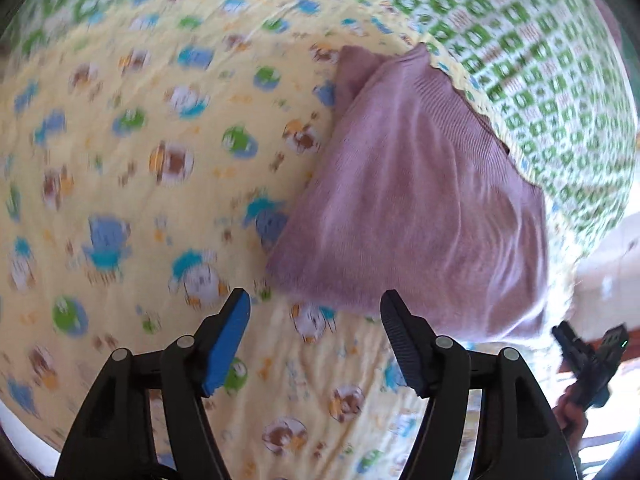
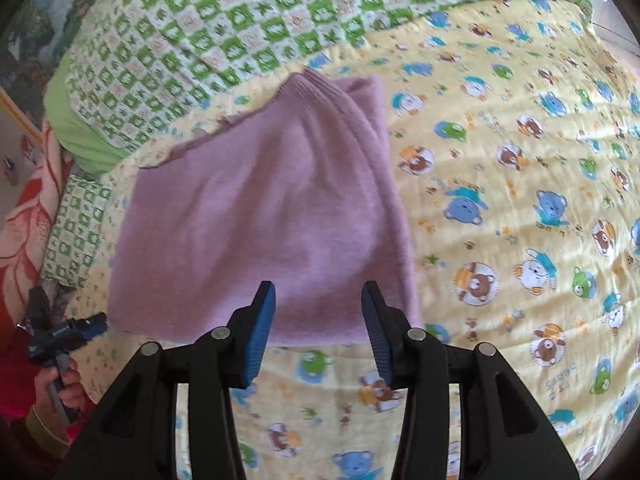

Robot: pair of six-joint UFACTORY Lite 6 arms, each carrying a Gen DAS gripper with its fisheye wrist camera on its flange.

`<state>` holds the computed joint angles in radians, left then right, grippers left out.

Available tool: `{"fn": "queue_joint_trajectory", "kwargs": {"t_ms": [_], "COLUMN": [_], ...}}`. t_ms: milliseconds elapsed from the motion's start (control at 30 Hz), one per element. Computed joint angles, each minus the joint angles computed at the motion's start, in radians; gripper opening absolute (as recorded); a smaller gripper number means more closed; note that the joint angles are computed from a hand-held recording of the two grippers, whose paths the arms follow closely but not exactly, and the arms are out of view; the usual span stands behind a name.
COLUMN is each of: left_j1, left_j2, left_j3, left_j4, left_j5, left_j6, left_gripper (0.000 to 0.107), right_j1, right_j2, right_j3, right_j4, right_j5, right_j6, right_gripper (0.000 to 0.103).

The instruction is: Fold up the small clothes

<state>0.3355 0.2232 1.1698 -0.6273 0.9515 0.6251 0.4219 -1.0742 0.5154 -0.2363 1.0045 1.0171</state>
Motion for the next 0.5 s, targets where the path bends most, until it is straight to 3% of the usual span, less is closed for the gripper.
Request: {"fn": "queue_joint_trajectory", "kwargs": {"t_ms": [100, 233, 500], "left_j1": [0.016, 0.006, -0.127], "left_j2": [0.04, 0.069, 0.132], "left_j3": [-0.006, -0.023, 0.01], "left_j4": [-0.04, -0.14, -0.217], "left_j5": [0.028, 0.032, -0.116], "left_j6": [-0.047, -0.075, -0.158], "left_gripper": [0.068, 0.069, 0.066], "right_j1": [0.157, 0.249, 0.327], "right_j2": [0.084, 0.157, 0.235], "right_j3": [0.047, 0.074, 0.085], "right_j4": [-0.108, -0.151, -0.161], "right_j5": [-0.019, -0.06, -0.125], "right_j6": [0.174, 0.26, 0.332], "right_gripper": [0.053, 0.054, 0.054]}}
